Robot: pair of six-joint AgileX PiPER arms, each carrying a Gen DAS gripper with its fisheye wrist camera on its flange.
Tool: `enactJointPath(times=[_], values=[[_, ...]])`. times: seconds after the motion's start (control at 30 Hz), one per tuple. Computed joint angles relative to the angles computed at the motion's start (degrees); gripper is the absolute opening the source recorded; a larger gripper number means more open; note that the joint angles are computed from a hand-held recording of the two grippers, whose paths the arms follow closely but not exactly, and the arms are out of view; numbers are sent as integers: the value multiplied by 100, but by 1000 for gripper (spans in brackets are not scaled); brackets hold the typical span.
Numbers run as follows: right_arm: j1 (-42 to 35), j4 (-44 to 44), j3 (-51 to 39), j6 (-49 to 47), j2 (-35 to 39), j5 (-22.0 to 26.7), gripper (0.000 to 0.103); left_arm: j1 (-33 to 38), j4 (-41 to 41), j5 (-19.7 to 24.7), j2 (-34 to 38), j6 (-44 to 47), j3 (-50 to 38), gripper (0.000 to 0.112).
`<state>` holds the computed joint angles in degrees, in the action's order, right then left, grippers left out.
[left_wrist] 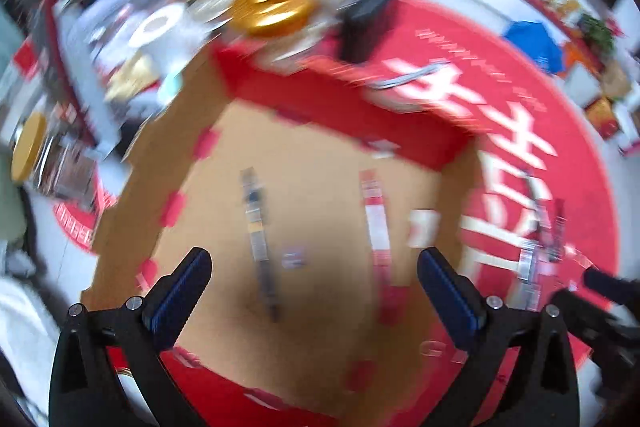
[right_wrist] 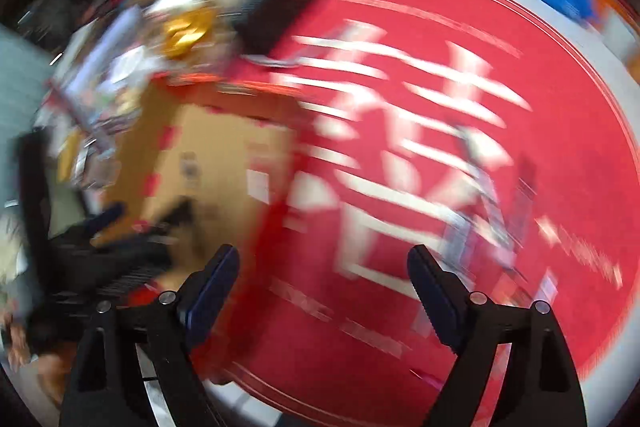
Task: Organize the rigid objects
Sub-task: 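Move both grippers back over the remaining pens on the mat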
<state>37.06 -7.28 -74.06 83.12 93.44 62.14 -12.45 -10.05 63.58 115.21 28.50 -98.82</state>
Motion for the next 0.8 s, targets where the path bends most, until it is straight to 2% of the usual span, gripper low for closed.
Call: enactJointPath(times=[0.17,0.27,0.37,0.63,0.8], values=[[162,417,2009,1388,-1451,-212,87,-716,-541,405,-801,269,613,103],[384,524,2767,1962,-2120,-228,87,-1330,-501,323,-1081,245,1088,103],[597,549,3225,2332,-2582,-256,87,-1969,-138,-197,-1186,15,1839,103],[1223,391,4083,3304,-3429,-507,87,-2740,872,-1138,-633,-840,2372,103],[1217,388,4376,3337,-3594,-735,87,-2864,1188,-1202,-305,-1251,2260,103]])
